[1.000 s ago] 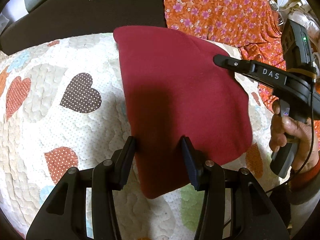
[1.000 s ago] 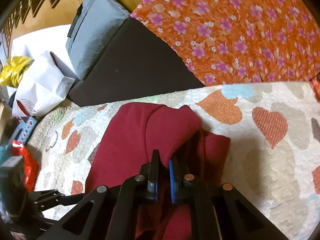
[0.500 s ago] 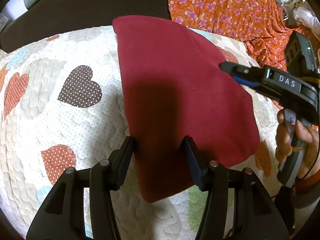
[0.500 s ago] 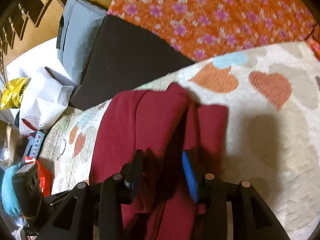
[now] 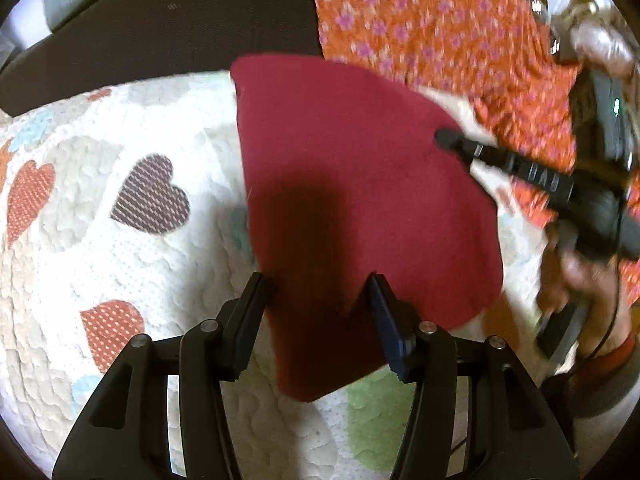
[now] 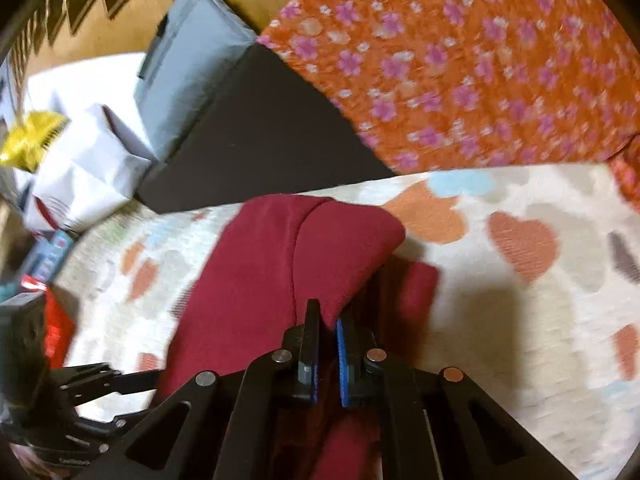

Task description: Fold small clothes

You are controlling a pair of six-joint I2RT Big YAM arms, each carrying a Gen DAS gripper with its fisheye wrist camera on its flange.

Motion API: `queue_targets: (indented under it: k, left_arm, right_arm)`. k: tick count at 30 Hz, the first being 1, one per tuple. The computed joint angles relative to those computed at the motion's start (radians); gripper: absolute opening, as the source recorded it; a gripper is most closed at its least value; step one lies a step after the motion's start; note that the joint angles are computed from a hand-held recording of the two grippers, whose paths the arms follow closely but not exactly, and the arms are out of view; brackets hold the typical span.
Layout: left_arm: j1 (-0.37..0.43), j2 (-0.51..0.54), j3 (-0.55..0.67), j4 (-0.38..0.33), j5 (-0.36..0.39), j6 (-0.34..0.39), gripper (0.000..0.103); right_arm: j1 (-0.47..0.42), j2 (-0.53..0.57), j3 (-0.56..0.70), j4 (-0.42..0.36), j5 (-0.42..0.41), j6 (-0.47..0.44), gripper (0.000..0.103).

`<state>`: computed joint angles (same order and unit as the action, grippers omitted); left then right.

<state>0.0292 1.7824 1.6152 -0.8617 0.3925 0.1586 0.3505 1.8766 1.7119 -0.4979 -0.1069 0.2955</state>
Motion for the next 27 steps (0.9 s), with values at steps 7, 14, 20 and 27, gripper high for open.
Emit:
queue_targets:
  k: [7, 14, 20, 27]
  left_arm:
    - [-0.008, 0.025, 0.009, -0.027, -0.034, 0.009, 0.055]
    - [-0.004, -0.002, -0.016, 0.048, -0.037, -0.017, 0.055]
    - [-0.009, 0.031, 0.003, 0.019, -0.050, 0.003, 0.056]
    - [-0.007, 0.045, 0.012, 0.010, -0.041, -0.008, 0.061]
  right_arm:
    - [-0.032, 0.064, 0.024, -0.026, -0.096, 0.139, 0.020]
    - [-0.021, 0.011, 0.020, 0.044, -0.082, 0.088, 0.020]
    - [0.021, 0.253, 0.377, -0.263, -0.001, -0.010, 0.020]
    - [0.004, 0.310, 0.486, -0.323, -0.070, -0.007, 0.020]
